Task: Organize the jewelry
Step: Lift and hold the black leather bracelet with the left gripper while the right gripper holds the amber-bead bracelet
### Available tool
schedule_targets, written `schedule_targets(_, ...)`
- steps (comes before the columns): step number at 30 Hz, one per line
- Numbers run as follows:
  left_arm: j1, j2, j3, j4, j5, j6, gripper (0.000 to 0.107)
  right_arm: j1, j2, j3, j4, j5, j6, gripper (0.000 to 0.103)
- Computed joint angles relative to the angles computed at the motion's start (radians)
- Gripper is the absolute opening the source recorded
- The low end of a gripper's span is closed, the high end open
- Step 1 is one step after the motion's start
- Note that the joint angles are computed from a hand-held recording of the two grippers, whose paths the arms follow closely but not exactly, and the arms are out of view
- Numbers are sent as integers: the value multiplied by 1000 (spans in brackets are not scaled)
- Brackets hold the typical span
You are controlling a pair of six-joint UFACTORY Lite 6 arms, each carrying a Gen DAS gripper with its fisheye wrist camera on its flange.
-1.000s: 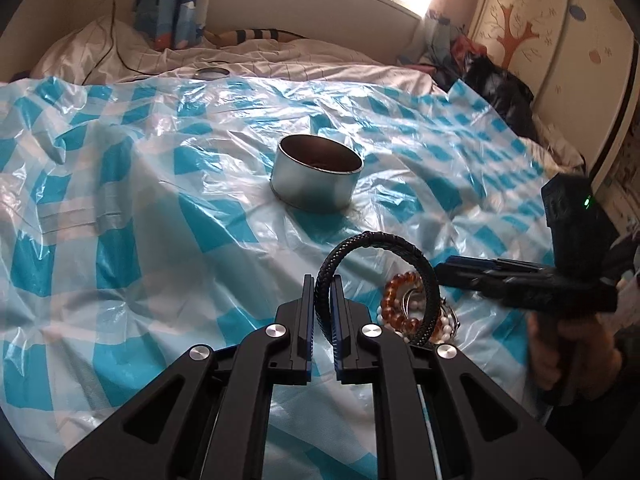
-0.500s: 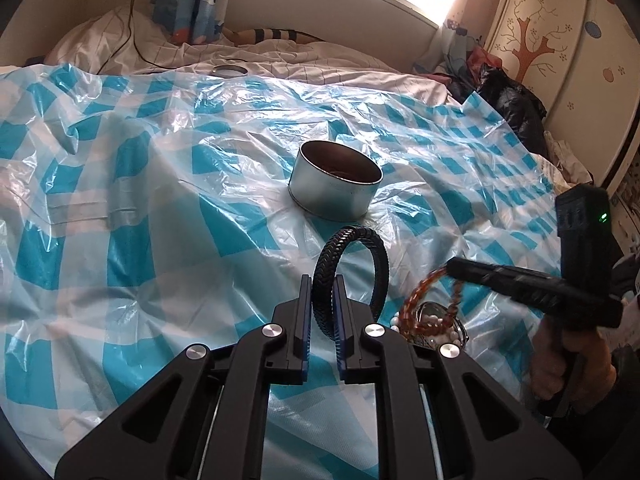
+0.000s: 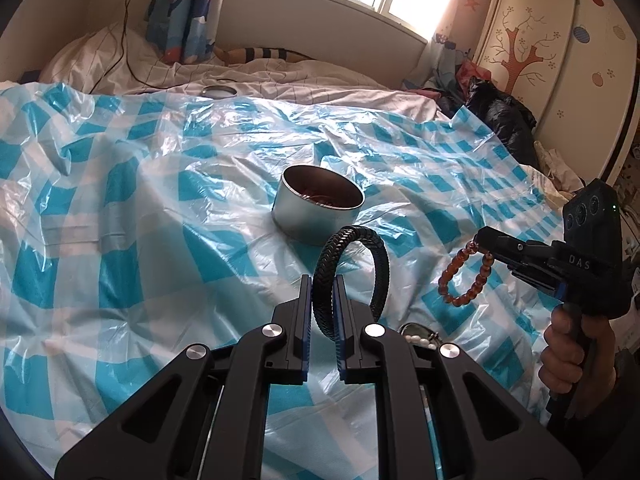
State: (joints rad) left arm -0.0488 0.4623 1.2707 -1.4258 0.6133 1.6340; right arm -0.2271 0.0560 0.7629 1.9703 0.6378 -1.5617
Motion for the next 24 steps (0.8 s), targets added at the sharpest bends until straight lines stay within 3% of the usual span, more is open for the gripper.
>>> schedule_targets(24,-96,-70,-68,-146,-168,191,9,-23,-10,-19,27,92,-50,12)
